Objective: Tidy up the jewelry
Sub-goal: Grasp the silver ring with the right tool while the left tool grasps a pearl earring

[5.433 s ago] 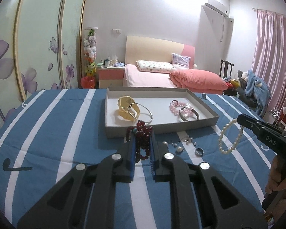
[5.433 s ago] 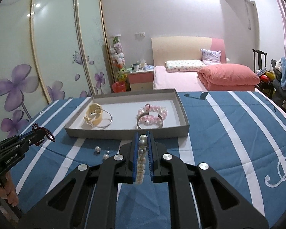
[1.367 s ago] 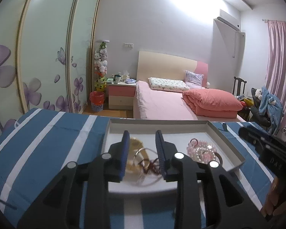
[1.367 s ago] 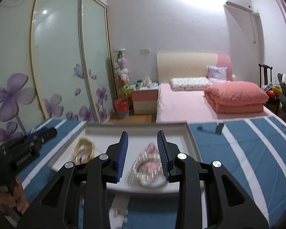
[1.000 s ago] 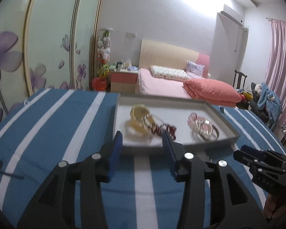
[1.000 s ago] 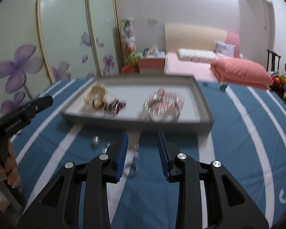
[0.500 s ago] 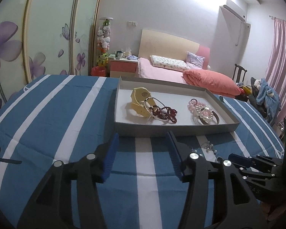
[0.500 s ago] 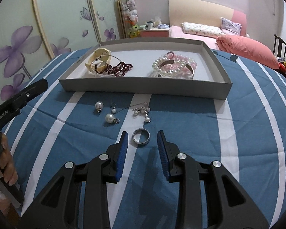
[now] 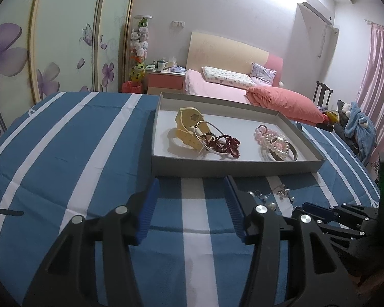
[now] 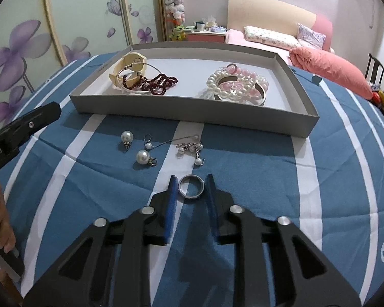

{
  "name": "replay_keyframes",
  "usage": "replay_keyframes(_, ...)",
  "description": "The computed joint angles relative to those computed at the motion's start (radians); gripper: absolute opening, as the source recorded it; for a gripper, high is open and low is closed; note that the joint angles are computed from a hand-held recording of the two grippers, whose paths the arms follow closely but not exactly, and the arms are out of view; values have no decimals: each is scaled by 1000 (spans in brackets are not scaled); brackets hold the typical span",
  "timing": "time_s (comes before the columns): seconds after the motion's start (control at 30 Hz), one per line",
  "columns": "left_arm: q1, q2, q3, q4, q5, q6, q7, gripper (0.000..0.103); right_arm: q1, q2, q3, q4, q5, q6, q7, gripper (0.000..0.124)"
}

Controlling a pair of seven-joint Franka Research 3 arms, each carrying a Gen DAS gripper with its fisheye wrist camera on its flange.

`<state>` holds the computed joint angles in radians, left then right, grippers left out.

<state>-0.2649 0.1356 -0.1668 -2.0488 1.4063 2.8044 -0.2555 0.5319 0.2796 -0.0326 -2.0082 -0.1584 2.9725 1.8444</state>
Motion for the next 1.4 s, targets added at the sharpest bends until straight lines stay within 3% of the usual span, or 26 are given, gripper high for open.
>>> replay_keyframes(0.07, 0, 3, 0, 3, -4, 0, 10, 52, 3, -5, -8, -5, -7, 0, 6, 23)
replay_keyframes(0.27, -4, 22, 0, 20, -39, 8, 70, 53, 43, -24, -104, -29, -133, -11, 186, 23)
replay_keyframes(0.37, -8, 48, -3, 44, -115, 23, 179, 53, 19, -33, -105, -40, -170, -11, 242, 23)
replay_keyframes(0.63, -32, 151, -24, 138, -444, 36, 640, 52, -50, -42, -49, -56, -154, 1, 212, 23)
replay_keyframes(0.8, -58, 204, -19, 189, -588, 6, 788, 48, -59, -40, -38, -56, -122, 6, 184, 23)
replay_keyframes(1.03, -95, 240, 20, 226, -696, -3, 859, 32, -48, -34, -37, -47, -104, 5, 180, 23)
replay_keyframes(1.13, -108, 246, 33, 234, -707, -4, 864, 31, -47, -32, -36, -45, -95, 5, 174, 23)
replay_keyframes(1.33, -112, 268, 31, 262, -746, -17, 907, 25, -43, -31, -39, -43, -86, 6, 168, 23)
replay_keyframes(1.4, -117, 272, 33, 269, -754, -24, 914, 19, -42, -30, -39, -43, -85, 6, 167, 23)
